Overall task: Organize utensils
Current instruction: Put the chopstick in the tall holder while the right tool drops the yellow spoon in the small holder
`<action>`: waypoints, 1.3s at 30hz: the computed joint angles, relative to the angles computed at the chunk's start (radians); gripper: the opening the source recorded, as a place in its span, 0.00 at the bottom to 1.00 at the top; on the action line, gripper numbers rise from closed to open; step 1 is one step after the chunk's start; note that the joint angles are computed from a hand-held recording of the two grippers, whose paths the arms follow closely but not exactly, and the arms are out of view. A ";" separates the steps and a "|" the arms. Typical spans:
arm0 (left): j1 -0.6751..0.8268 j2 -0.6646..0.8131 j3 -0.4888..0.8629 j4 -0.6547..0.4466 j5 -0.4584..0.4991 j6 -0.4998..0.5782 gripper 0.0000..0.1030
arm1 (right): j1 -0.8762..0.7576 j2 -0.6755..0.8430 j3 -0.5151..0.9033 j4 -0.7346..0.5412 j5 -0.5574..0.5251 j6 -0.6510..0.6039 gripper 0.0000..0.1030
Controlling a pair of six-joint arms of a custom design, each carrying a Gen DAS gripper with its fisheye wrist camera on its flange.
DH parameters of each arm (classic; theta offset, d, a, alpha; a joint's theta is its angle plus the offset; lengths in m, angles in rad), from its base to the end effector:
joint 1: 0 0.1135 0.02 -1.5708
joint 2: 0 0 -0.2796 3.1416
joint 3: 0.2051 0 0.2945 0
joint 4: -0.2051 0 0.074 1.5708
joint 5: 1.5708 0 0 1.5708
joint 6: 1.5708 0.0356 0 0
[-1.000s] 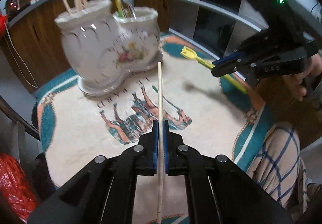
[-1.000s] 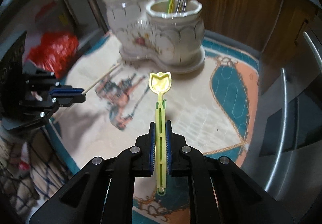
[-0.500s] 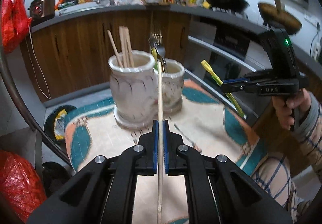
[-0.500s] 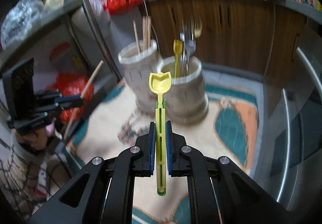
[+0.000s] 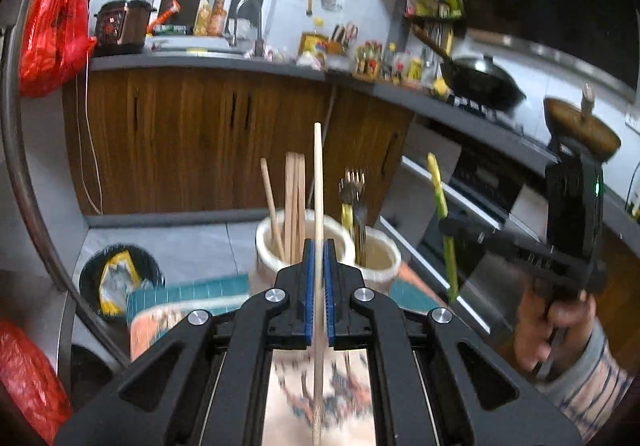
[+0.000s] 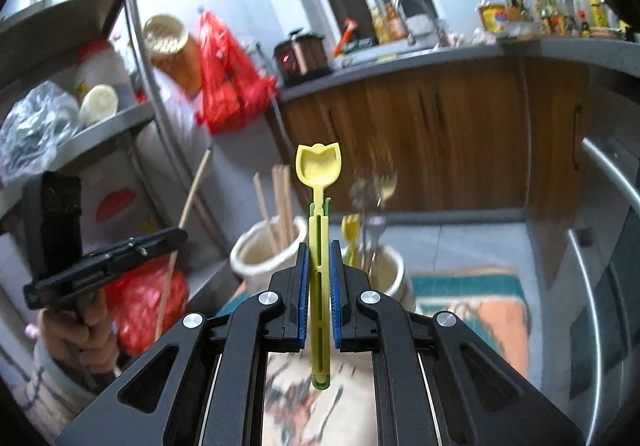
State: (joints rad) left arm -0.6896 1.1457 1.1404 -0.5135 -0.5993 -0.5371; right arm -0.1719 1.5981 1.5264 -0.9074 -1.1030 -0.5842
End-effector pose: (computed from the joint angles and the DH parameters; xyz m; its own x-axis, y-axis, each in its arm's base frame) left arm 0.2312 -0.1646 0.3754 -0.4041 -0.2143 -0.8892 -0.0690 0.9765 -0.2040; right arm 0.3697 -0.0319 0.3574 -0.4542 -0.1736 -0.8739 -0.7958 0.5199 0.3103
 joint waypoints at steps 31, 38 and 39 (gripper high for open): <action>0.191 0.134 -0.208 0.688 0.126 0.098 0.04 | 0.166 -0.056 -0.321 0.799 0.168 0.343 0.10; 0.145 0.100 -0.251 0.658 0.057 0.088 0.04 | 0.159 -0.081 -0.364 0.757 0.211 0.268 0.10; 0.135 0.101 -0.242 0.636 0.037 0.095 0.04 | 0.156 -0.084 -0.368 0.751 0.219 0.260 0.10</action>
